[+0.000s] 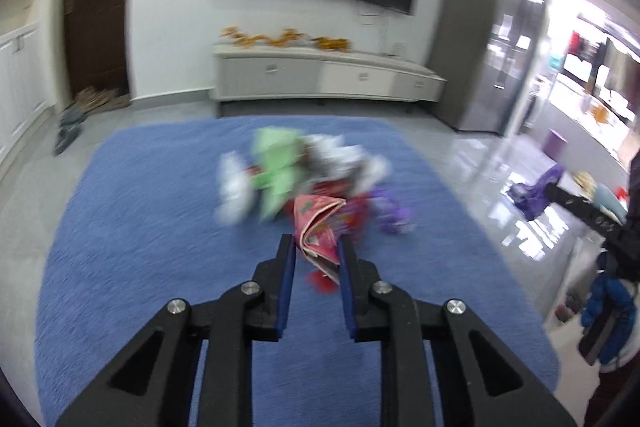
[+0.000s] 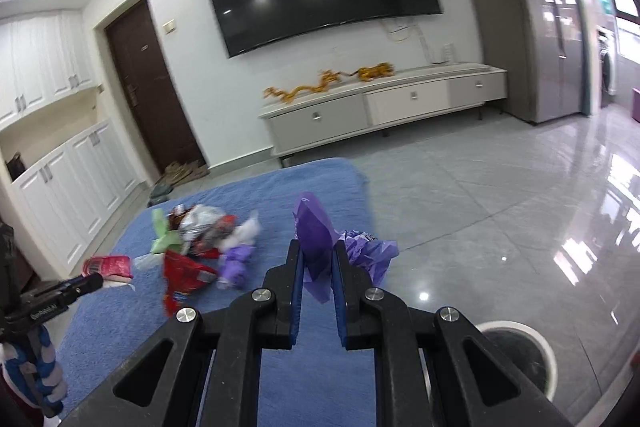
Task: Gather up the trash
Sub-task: 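Carry both items over the white-rimmed bin and open both tools to drop them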
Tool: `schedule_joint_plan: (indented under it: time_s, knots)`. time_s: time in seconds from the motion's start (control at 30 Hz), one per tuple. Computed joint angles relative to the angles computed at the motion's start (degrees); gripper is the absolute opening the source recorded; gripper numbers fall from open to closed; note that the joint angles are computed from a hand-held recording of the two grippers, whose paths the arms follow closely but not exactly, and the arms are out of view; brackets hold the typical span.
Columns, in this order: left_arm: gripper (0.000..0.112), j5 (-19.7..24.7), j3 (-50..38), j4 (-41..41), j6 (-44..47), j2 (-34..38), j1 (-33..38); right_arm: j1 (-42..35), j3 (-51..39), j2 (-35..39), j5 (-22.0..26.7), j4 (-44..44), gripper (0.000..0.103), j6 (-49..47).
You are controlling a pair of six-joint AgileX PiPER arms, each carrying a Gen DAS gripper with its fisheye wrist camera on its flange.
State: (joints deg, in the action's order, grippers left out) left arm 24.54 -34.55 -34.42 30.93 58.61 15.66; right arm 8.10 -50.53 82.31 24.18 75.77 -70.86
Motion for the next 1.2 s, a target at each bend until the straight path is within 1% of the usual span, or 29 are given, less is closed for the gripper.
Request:
schedule_joint_plan:
  time_s: [0.07, 0.13, 0.23, 0.33, 0.37, 0.4, 0.47, 0.53, 0.57, 0.6, 0.63, 0.67, 0.7, 0.73, 0.77, 0.8, 0.83, 0.87, 0.9, 1.0, 1.07, 1.13, 1.17, 1.2]
  knots:
    - [0.020, -1.66, -2.85, 1.74, -3.65, 2.70, -7.93, -4.14, 1.89, -1.06, 0.75, 1.55, 0.013, -2.18]
    - [0.020, -2.64, -5.97, 1.99, -5.12, 6.01, -14.10, -7.97, 2.83, -0.94, 1.96, 2.79, 0.013, -3.87]
    - [0.020, -3.85, -12.56, 2.00, -7.18, 13.85, -24.41, -14.55, 3.94, 0.53, 4.33, 3.34, 0.013, -5.27]
    - [0.020, -4.53, -18.80, 1.99, -7.92, 21.56, -31.73, -20.30, 5.12, 2.85, 6.01, 3.84, 0.013, -6.75]
    - [0.020, -3.73, -21.99, 0.44, -6.97, 25.45, -33.94, -21.90, 5.35, 4.34, 6.22, 4.10, 0.013, -7.25]
    - [0.020, -2.88, -24.32, -0.94, -5.86, 28.21, -35.06, -23.13, 5.36, 5.50, 6.56, 4.32, 0.013, -7.80]
    - [0.020, -2.40, -29.72, 2.48, -9.73, 34.51, -38.65, -25.73, 5.67, 8.49, 7.22, 4.77, 0.013, -8.75]
    - [0.022, -0.55, -35.01, 2.84, -10.90, 39.94, -40.52, -27.13, 5.38, 10.43, 7.34, 4.43, 0.013, -8.40]
    - [0.023, 0.11, -37.65, 3.69, -12.01, 42.69, -41.41, -28.00, 4.86, 11.83, 7.49, 4.20, 0.016, -8.37]
    - [0.023, 0.68, -40.69, 5.20, -13.47, 45.57, -42.29, -28.68, 4.42, 13.20, 7.26, 3.79, 0.016, -7.94]
    - [0.027, 1.47, -43.55, 5.75, -14.03, 48.16, -43.11, -28.94, 3.94, 14.18, 6.90, 3.13, 0.016, -7.16]
    - [0.029, 1.87, -45.00, 5.19, -13.74, 49.86, -43.54, -29.39, 3.50, 15.25, 6.49, 2.57, 0.016, -6.85]
    - [0.034, 3.22, -47.48, 4.28, -13.46, 52.05, -43.82, -29.54, 3.27, 15.86, 5.56, 1.98, 0.016, -6.40]
    - [0.044, 4.41, -49.40, 3.88, -13.44, 53.64, -44.02, -29.60, 3.28, 16.26, 4.61, 1.72, 0.022, -6.27]
    - [0.051, 4.88, -50.53, 4.45, -14.38, 54.71, -44.53, -29.71, 3.21, 16.62, 3.65, 1.10, 0.030, -5.50]
    - [0.062, 5.04, -51.99, 6.11, -16.80, 55.80, -45.33, -29.99, 2.95, 16.65, 3.67, 0.29, 0.034, -4.57]
    - [0.063, 5.01, -52.22, 5.76, -16.93, 56.31, -45.56, -30.65, 2.88, 16.78, 3.83, 0.21, 0.037, -4.81]
    - [0.063, 6.16, -53.66, 5.26, -16.71, 57.23, -45.52, -31.02, 2.84, 16.62, 3.57, -0.26, 0.038, -4.64]
    - [0.063, 6.07, -53.49, 5.10, -16.34, 57.31, -45.49, -31.21, 2.97, 16.21, 3.16, -1.15, 0.038, -4.11]
    - [0.063, 4.96, -52.76, 7.99, -18.16, 56.49, -45.97, -31.17, 3.05, 15.02, 2.41, -4.00, 0.038, -1.59]
    - [0.063, 3.32, -51.29, 14.21, -23.09, 55.35, -46.66, -31.11, 3.19, 14.16, 2.10, -5.36, 0.038, -0.99]
    - [0.063, 2.30, -49.31, 17.52, -25.70, 54.26, -46.32, -30.16, 3.35, 13.25, 1.63, -6.79, 0.038, 0.05]
    - [0.063, 1.61, -47.47, 20.57, -28.41, 53.15, -45.96, -29.51, 3.41, 12.64, 1.45, -7.55, 0.038, 0.78]
    - [0.063, 1.17, -45.52, 21.39, -28.88, 51.92, -45.20, -28.68, 3.43, 12.10, 1.25, -8.17, 0.038, 1.47]
